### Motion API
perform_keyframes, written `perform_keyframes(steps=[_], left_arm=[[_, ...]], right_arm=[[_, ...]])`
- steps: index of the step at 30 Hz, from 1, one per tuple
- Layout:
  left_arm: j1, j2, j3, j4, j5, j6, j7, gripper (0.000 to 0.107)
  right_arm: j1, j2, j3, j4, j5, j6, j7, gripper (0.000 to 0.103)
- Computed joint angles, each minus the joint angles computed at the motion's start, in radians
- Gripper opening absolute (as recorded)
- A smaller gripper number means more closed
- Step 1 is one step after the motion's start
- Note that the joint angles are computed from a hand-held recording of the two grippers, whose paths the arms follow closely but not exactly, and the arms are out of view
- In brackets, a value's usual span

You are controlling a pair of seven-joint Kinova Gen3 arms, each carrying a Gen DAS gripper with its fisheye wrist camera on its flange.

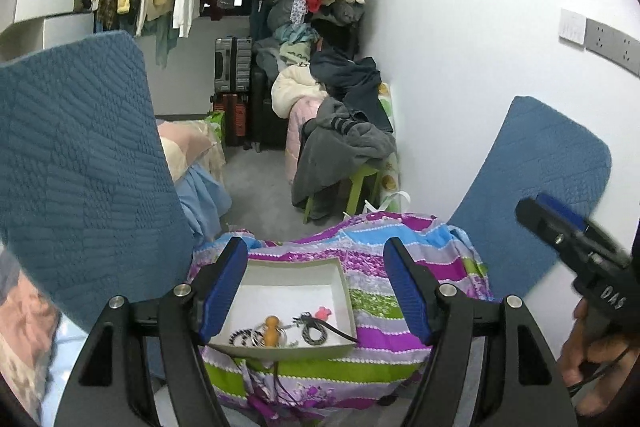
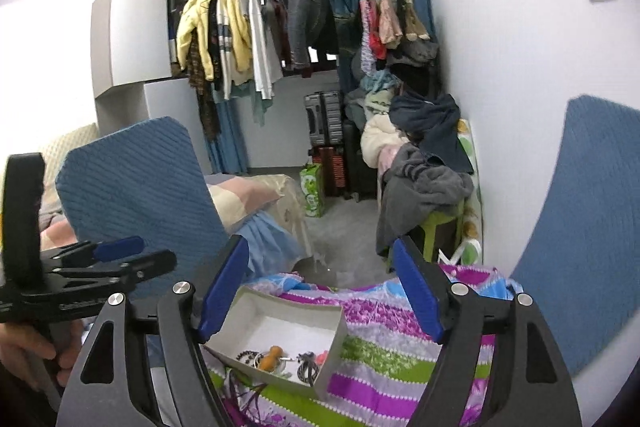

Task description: Organize jewelry

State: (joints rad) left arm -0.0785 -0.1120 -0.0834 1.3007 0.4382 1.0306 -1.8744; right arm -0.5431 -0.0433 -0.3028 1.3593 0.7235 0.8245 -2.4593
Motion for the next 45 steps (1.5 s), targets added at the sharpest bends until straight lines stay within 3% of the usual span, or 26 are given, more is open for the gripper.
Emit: perform_keyframes(steps=[4, 12, 26, 28, 30, 45], left_arm=[[-0.001, -0.023, -0.013, 0.041, 0.008, 0.003, 0.008, 0.071], [0.006, -0.054, -0.025, 0.108, 0.01, 0.028, 0.002, 0.071], [0.008, -0.081, -0.017, 0.19, -0.077, 0.005, 0.086, 0.071], [0.009, -0.081, -0.016, 0.197, -0.084, 0.003, 0.09, 0.071], [0.009, -0.086, -0.014, 0.209, -0.092, -0.003, 0.094, 0.071], [0.014, -0.088, 0.004, 0.234, -0.157, -0.004, 0.134, 0.071]], right_arm=[[-0.016, -0.008, -0.03, 0.043, 0.091, 0.064, -0.122, 0.075], [-0.028, -0.032, -0.056, 0.104, 0.105, 0.143, -0.184, 0.081], [-0.02, -0.042, -0.049, 0.181, -0.031, 0.164, -0.153, 0.084], [-0.018, -0.043, -0.052, 0.183, -0.028, 0.166, -0.157, 0.087], [-0.018, -0.044, -0.063, 0.195, -0.002, 0.169, -0.184, 0.097], [-0.032, -0.034, -0.061, 0.205, -0.011, 0.188, -0.195, 0.103]])
